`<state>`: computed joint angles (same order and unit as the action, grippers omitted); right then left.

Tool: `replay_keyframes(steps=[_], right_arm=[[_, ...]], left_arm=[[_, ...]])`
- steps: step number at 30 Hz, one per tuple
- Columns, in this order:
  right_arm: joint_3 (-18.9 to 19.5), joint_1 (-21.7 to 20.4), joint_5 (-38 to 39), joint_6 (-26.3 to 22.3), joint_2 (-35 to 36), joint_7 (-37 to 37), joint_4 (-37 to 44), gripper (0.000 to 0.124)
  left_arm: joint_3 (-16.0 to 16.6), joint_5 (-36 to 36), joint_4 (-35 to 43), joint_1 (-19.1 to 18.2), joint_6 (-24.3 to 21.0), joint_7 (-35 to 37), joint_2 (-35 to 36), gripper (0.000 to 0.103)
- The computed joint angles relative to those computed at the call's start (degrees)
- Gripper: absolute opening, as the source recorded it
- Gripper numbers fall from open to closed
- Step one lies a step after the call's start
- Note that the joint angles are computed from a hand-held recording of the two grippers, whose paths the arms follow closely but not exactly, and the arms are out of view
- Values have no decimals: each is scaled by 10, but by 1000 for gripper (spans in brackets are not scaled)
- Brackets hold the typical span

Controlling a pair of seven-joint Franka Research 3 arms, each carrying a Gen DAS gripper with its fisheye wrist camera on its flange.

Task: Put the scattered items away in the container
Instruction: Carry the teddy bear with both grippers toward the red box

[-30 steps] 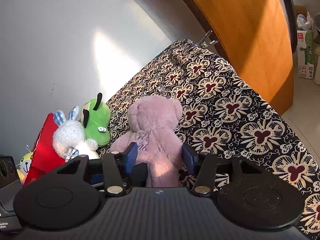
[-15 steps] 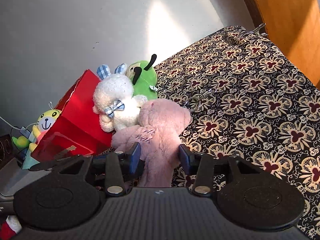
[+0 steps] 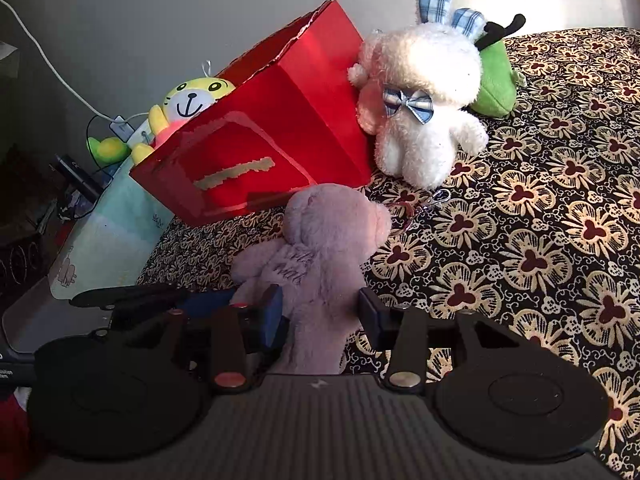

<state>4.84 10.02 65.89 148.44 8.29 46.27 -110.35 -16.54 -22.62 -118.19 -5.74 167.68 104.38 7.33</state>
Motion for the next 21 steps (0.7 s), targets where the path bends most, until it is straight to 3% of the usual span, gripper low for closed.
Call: replay_keyframes(steps=[3,7,14,21], right_arm=[[3,1,-16,-24,19,18,22,59],[9,5,-41,-31,38,28,44,60],[16,-4,-61,-57,53,34,72,54],[26,-14,-6,-91,54,-37,98,36]], left_arm=[[5,-6,-14,3,0,-7,-10,49],[16,13,-28,-1,8,-26,-16,49],[25,40,-24,1,4,-49,-17,49],[47,50,-47,1,2,-87,-62,48]])
